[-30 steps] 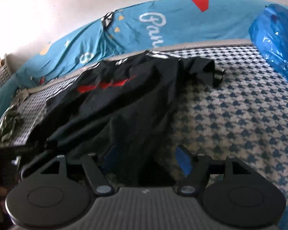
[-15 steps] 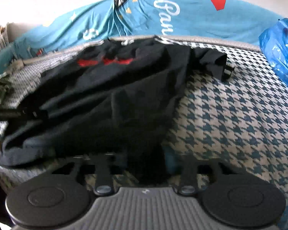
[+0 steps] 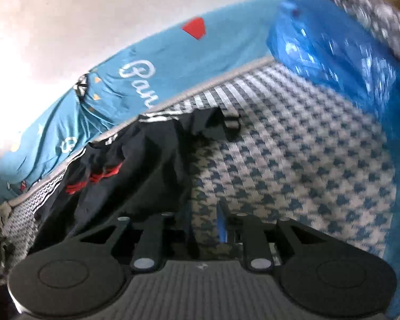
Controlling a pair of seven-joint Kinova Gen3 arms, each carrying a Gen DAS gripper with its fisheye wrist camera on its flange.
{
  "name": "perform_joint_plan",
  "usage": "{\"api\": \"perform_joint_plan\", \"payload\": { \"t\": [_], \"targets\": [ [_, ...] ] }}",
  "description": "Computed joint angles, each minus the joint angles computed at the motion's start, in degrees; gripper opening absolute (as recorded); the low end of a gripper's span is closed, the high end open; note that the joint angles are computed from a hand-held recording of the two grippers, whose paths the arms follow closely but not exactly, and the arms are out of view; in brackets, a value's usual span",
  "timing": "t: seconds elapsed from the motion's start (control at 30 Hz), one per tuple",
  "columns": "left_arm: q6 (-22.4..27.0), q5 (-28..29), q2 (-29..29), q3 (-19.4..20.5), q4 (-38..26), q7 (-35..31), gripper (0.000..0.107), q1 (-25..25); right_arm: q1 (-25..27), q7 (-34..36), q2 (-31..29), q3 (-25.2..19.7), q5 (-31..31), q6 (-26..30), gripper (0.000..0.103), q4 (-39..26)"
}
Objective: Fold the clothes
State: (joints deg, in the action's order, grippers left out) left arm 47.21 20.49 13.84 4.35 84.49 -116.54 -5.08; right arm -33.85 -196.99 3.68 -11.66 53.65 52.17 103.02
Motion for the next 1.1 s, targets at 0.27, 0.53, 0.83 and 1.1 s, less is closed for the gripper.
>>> {"api": "perform_joint_plan", "payload": {
  "t": [0.27, 0.53, 0.83, 1.1],
  "targets": [
    [0.2, 0.0, 0.0, -0.3, -0.3, 0.2, 0.098, -0.3, 2.3, 14.3, -1.6, -1.4, -4.4, -11.9, 0.022, 1.1],
    [0.7, 0.3, 0.2, -0.3, -0.7, 0.5, 0.098, -0.7, -3.3, 26.2, 1.9, -2.4, -6.7, -2.1, 0.025, -2.9],
    [0.8, 0.0, 0.3, -0.3, -0.8, 0.9, 0.098, -0.5, -5.8, 33.5, 6.3, 0.6, -9.2, 1.0, 0.049, -5.9],
    [1.0, 0.0, 0.5, -0.2, -1.1, 1.2, 0.098, -0.5, -7.7, 32.0, 8.1, 3.0, -8.0, 2.5, 0.019, -6.9]
  ]
}}
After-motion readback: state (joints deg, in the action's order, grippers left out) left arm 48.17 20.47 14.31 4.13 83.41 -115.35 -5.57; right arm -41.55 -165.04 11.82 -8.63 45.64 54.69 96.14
